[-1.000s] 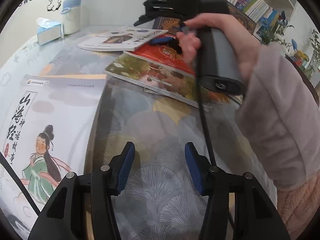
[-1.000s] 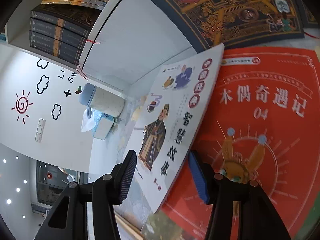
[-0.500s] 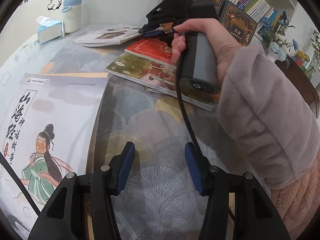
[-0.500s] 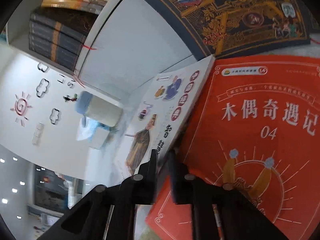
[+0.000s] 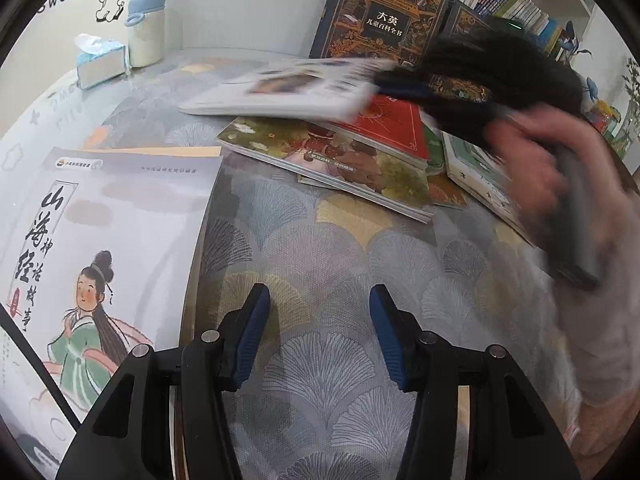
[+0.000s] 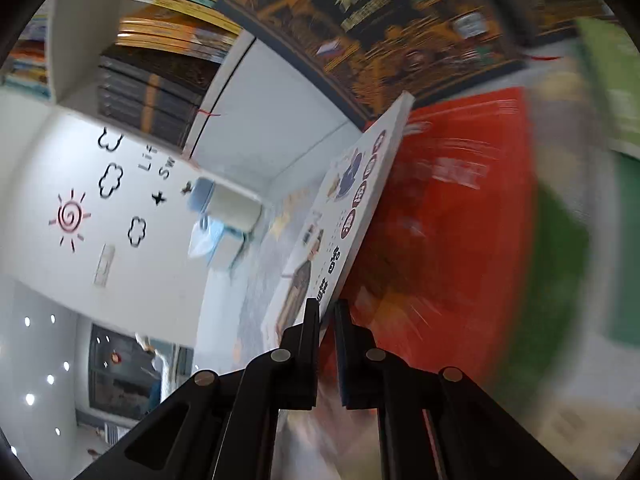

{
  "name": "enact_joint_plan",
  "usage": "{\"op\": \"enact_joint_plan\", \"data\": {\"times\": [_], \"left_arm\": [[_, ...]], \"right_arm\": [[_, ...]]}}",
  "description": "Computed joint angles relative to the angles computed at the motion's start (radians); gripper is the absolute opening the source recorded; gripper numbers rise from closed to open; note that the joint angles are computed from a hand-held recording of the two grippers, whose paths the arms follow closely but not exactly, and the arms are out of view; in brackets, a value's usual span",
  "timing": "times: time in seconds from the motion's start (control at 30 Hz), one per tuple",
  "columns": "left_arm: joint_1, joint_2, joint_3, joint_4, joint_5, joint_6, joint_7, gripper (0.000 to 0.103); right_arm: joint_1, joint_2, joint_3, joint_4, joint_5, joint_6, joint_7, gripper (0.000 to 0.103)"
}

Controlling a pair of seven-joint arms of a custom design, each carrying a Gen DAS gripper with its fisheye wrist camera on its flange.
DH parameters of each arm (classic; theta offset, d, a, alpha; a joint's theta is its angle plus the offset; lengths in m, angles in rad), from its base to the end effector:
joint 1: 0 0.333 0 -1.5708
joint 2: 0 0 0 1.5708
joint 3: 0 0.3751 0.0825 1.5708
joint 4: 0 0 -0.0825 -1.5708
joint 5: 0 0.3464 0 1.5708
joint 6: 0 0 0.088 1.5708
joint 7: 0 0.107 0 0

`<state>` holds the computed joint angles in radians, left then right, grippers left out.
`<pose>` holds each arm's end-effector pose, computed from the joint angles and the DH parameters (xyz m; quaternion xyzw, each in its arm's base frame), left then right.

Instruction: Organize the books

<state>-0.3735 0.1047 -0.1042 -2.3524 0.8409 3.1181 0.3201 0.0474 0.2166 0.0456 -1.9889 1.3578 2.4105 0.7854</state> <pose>0.4307 -0.2931 0.4337 -0.6485 0.6867 -0.3084 0.1131 0.5968 0.0596 0.4597 -0.5824 0.6596 0.1288 0.4573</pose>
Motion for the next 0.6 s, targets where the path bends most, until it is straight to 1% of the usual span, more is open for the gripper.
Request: {"op": "enact_joint_plan", "data": {"times": [0.07, 0.13, 0.17, 0.2, 0.27, 0.3, 0.33, 0.4, 0.43, 0.47, 0.5, 0.53, 0.57, 0.6], "left_arm": [[-0.012, 0.0, 0.008, 0.009, 0.037, -0.018, -0.028, 0.049], [-0.013, 0.001, 0.003, 0.017, 0.064, -0.032, -0.047, 0.049], [-0.008, 0.003, -0.004, 0.019, 0.062, -0.031, -0.042, 0.049], [-0.002, 0.006, -0.011, 0.021, 0.054, -0.023, -0.033, 0.049], [0.003, 0.016, -0.025, 0.031, 0.023, -0.022, 0.007, 0.049], [0.007, 0.025, -0.037, 0.041, -0.005, -0.024, 0.049, 0.05], [0.02, 0.032, -0.061, 0.045, -0.068, -0.029, 0.116, 0.05], [0.007, 0.04, -0.056, 0.064, -0.12, -0.048, 0.154, 0.05], [0.0, 0.042, -0.053, 0.079, -0.144, -0.078, 0.169, 0.05], [-0.007, 0.039, -0.048, 0.09, -0.159, -0.102, 0.173, 0.05], [-0.009, 0.032, -0.045, 0.091, -0.167, -0.105, 0.175, 0.05], [-0.008, 0.019, -0.043, 0.082, -0.171, -0.087, 0.175, 0.05], [-0.004, -0.003, -0.048, 0.071, -0.183, -0.076, 0.186, 0.05], [-0.008, -0.019, -0.047, 0.067, -0.168, -0.078, 0.179, 0.05]], "right_arm": [[-0.025, -0.098, -0.03, -0.115, -0.044, -0.013, -0.029, 0.007], [-0.047, -0.184, -0.07, -0.216, -0.091, -0.014, -0.04, 0.005], [-0.06, -0.227, -0.093, -0.265, -0.112, 0.003, -0.056, 0.005], [-0.07, -0.248, -0.113, -0.285, -0.139, 0.021, -0.066, 0.005], [-0.091, -0.272, -0.143, -0.314, -0.228, 0.079, -0.052, 0.005], [-0.101, -0.27, -0.156, -0.318, -0.268, 0.085, -0.025, 0.005], [-0.111, -0.264, -0.169, -0.318, -0.285, 0.068, -0.01, 0.006], [-0.128, -0.248, -0.188, -0.316, -0.257, -0.003, -0.03, 0.007], [-0.135, -0.239, -0.192, -0.315, -0.223, -0.046, -0.061, 0.007], [-0.138, -0.23, -0.189, -0.314, -0.194, -0.07, -0.086, 0.008], [-0.137, -0.222, -0.182, -0.315, -0.162, -0.081, -0.109, 0.011], [-0.136, -0.218, -0.174, -0.315, -0.151, -0.079, -0.113, 0.015], [-0.131, -0.215, -0.165, -0.316, -0.14, -0.074, -0.12, 0.018], [-0.126, -0.212, -0.157, -0.317, -0.121, -0.073, -0.137, 0.023]]}}
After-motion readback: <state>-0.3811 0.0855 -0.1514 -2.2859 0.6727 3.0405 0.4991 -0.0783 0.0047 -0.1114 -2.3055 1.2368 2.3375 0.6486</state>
